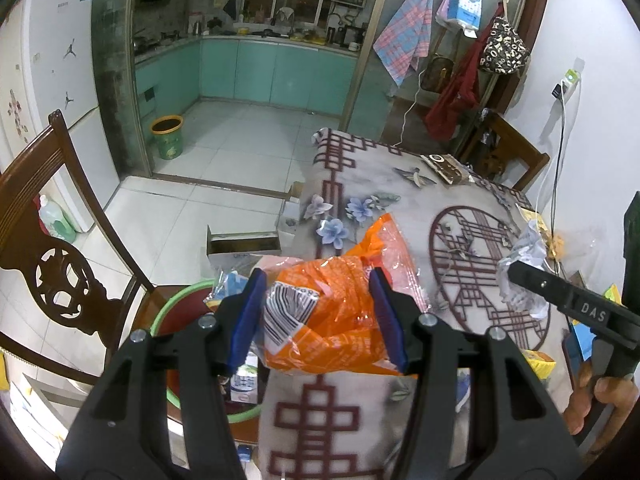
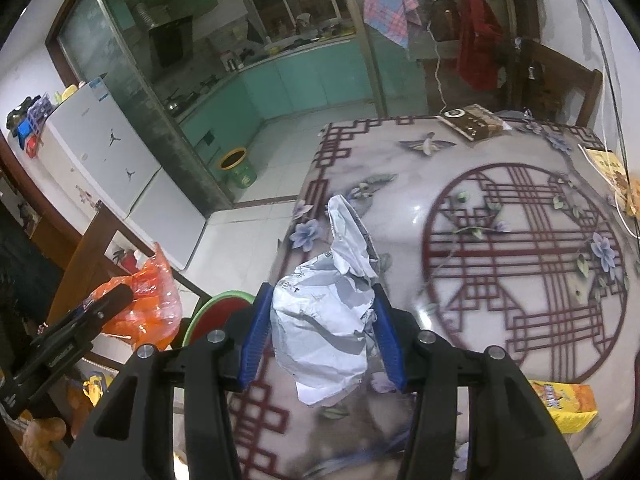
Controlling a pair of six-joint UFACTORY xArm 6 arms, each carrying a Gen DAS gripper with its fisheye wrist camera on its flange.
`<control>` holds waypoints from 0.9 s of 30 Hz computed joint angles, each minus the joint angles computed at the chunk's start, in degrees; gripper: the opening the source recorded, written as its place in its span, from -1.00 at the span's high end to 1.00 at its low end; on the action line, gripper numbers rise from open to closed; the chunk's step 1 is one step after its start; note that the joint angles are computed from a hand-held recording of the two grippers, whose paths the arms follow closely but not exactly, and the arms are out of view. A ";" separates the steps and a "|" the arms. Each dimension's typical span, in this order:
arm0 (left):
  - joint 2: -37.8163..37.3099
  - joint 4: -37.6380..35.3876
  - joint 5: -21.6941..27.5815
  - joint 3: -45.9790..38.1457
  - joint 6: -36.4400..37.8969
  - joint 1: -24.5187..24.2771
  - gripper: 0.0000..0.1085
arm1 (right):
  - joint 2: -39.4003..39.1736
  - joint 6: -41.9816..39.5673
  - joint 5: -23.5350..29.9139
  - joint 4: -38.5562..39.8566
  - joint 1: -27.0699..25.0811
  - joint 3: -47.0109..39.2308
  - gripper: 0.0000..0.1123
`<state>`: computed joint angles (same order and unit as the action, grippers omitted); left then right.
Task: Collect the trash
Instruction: 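Lift and carry the paper and orange bag with both tools to the bucket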
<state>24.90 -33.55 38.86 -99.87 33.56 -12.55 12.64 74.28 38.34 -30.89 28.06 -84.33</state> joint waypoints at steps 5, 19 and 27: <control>3.08 0.78 2.34 -3.79 -0.45 1.96 0.05 | 5.44 -2.42 1.75 2.03 1.20 -7.00 0.16; 12.24 3.94 7.09 -15.79 -4.27 6.60 0.05 | 23.03 -14.44 7.01 10.91 2.98 -31.14 0.15; 19.08 9.15 9.75 -24.25 -8.59 8.44 0.05 | 33.92 -22.46 11.57 18.55 3.52 -46.46 0.15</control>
